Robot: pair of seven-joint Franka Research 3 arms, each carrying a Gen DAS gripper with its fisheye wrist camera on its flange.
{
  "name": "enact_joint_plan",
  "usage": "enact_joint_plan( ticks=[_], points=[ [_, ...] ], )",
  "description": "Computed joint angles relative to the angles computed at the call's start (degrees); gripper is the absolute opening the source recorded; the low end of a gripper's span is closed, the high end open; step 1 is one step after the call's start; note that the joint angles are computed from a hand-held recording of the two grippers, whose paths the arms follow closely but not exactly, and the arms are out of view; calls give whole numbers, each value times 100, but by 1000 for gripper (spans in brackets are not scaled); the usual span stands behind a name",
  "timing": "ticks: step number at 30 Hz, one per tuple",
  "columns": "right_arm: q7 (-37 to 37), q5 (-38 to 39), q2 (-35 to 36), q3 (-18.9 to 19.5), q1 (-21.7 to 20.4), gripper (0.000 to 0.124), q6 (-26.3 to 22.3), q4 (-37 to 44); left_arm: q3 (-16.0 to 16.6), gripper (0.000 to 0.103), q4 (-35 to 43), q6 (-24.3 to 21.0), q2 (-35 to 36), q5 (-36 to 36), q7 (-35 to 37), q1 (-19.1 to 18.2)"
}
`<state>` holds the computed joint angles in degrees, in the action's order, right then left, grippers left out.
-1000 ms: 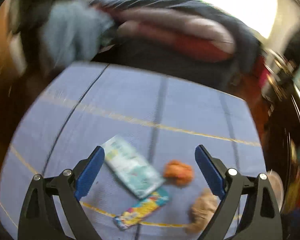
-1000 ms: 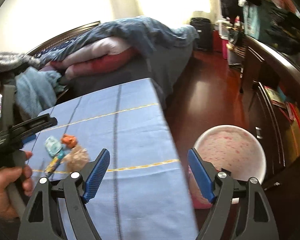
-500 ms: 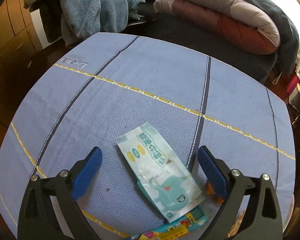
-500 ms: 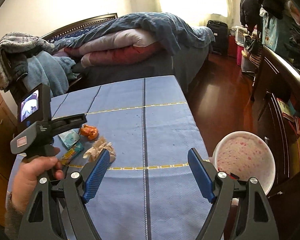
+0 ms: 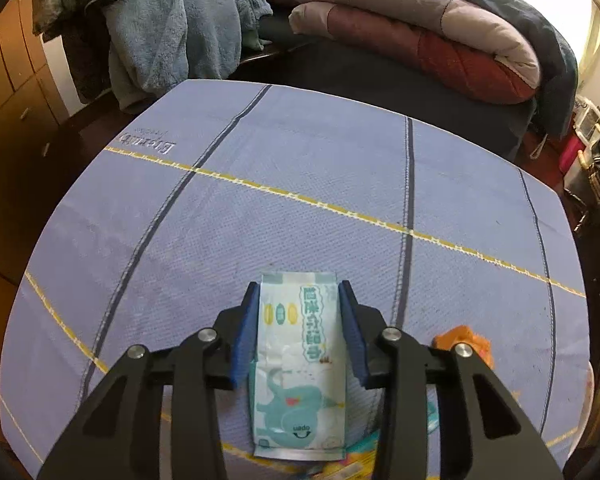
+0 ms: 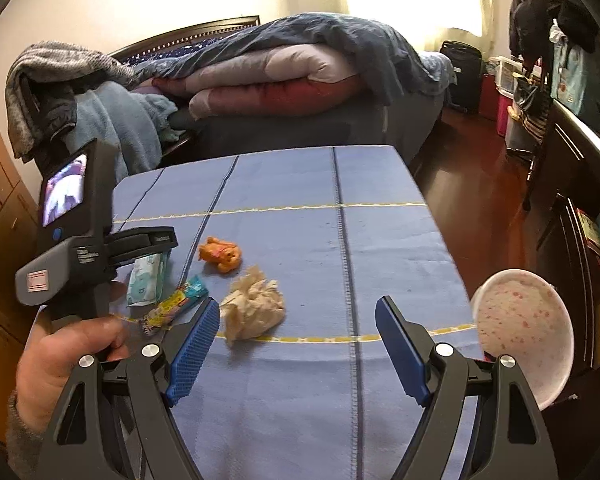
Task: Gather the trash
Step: 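Grasp the white-blue wet-wipes pack with the left tool while the right tool grasps the crumpled tissue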
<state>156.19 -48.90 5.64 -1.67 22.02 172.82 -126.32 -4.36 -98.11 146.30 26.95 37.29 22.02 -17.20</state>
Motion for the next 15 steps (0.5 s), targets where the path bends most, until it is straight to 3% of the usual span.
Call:
enact_joint_plan(
  ticks=[5, 11, 13, 15],
  points=[
    [-649, 638, 369, 62, 108, 80, 59, 286, 140, 40, -568, 371, -435, 266, -257, 121],
    [-1381, 1464, 886, 25, 369, 80, -108, 724, 210, 40, -991, 511, -846, 799, -624, 286],
    [-1555, 1693, 1018, -21, 473, 75, -203, 854, 188, 40, -1069, 544, -924, 897, -670, 361],
    [-1771, 1951, 1113, -51, 541, 62, -312, 946, 152, 40, -1129, 598, -973, 927, -661, 447]
  ],
)
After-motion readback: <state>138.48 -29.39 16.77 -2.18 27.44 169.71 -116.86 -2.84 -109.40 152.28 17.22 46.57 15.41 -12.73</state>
